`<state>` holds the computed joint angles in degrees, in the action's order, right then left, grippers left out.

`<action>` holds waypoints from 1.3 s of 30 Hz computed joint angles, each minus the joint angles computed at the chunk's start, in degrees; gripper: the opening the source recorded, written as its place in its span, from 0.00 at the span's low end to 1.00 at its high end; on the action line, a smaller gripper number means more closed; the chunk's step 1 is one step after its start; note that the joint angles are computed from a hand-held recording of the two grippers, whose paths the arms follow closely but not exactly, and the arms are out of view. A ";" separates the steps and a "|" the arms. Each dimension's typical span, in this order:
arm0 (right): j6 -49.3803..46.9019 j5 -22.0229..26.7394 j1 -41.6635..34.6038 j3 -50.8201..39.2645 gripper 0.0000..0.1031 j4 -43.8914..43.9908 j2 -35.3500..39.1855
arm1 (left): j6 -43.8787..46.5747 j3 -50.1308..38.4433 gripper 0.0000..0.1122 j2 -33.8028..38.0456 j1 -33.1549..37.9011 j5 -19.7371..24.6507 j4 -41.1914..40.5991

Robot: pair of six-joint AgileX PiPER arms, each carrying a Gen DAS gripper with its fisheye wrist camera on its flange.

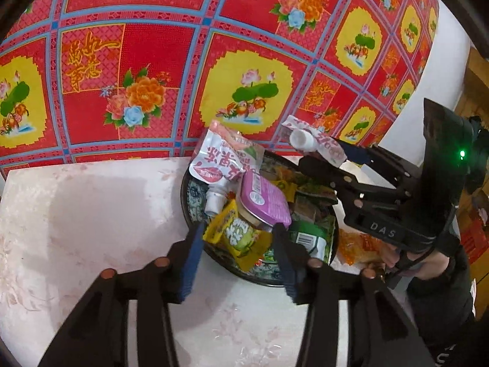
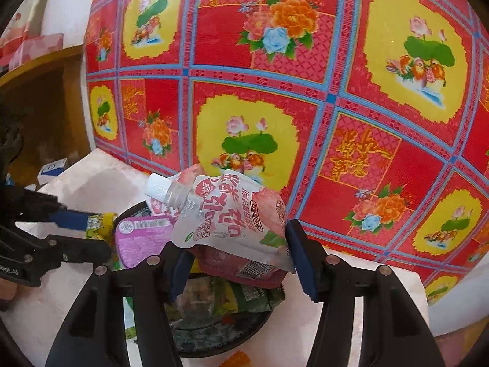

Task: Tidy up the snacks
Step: 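Open both grippers to drop the yellow candy and pink pouch onto the plate, then move both grippers back to the remaining snacks on the table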

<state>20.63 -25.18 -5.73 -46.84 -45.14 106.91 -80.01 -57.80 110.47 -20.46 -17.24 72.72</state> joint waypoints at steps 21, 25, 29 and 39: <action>25.20 -8.68 -7.25 -0.92 0.82 -30.38 -2.62 | 2.93 1.79 0.59 -0.37 2.22 -3.63 -6.33; 28.04 -12.28 -9.08 -0.59 0.82 -34.95 -3.98 | 5.13 2.15 0.59 -0.54 1.96 -3.55 -8.69; 28.11 -13.61 -9.59 0.46 0.82 -35.63 -5.65 | 15.33 3.13 0.59 -1.67 0.39 -0.87 -19.12; 38.04 -13.18 -10.67 1.40 0.82 -44.62 -11.88 | 18.31 7.49 0.59 -9.91 -3.51 3.03 -20.96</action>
<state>58.66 -38.36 -16.40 -45.43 -89.76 95.03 -61.69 -50.31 100.56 -23.97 -14.21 51.76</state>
